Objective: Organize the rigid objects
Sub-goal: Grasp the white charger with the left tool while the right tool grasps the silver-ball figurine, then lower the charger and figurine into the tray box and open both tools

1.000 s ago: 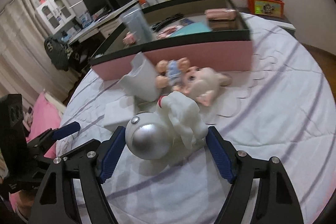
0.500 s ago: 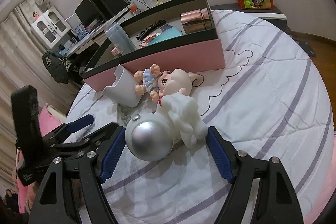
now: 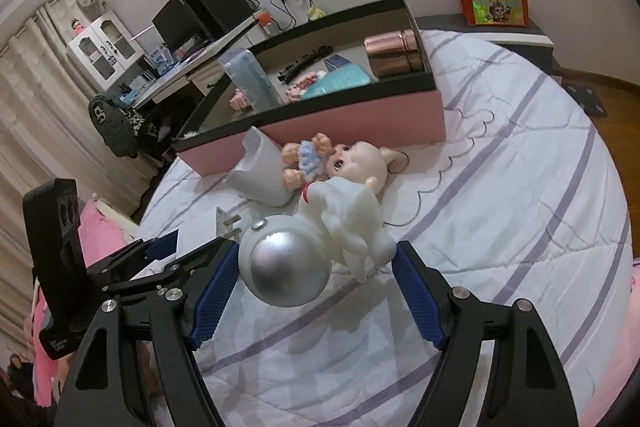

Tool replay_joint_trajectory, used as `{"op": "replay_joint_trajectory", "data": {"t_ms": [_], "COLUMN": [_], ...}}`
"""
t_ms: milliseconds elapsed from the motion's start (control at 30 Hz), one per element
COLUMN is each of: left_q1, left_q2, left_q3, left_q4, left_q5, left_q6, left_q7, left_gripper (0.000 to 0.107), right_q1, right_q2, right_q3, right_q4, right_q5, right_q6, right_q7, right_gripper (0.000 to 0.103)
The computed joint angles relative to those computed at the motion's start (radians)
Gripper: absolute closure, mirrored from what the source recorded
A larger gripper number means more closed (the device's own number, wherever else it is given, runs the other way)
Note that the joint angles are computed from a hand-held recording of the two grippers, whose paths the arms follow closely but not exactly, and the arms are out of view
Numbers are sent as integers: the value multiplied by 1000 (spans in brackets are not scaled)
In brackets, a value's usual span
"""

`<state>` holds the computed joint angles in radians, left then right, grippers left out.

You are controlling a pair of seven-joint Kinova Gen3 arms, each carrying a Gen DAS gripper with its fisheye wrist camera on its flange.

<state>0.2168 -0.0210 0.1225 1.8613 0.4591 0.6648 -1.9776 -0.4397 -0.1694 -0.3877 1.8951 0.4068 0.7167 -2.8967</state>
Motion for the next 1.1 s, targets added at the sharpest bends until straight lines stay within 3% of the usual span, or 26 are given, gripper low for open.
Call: {"op": "replay_joint_trajectory", "data": {"t_ms": [300,600,867,1100], "left_q1": [-46,-82,-53,-18], "left_q2": [-14,118,324,445], "left_q3": [-47,-18,24,38], "left_q4": [-79,-339,-650,-801], "left_q5": [80,65,-89,-178], "left_q6": [35,40,105,164], "left_q7": [-91,-61,85,165], "left_gripper": [42,42,42,42], "right_q1": [1,10,28,40], "right_q2": [12,96,227,304], "right_q3": [12,101,214,279], "right_q4": [-111,-316,-486,-528], "right_q5": [36,74,-17,-106], "right_q6": [71,126,129,114], "right_q7": [82,265,433,494], "right_gripper": [25,25,25,25]}}
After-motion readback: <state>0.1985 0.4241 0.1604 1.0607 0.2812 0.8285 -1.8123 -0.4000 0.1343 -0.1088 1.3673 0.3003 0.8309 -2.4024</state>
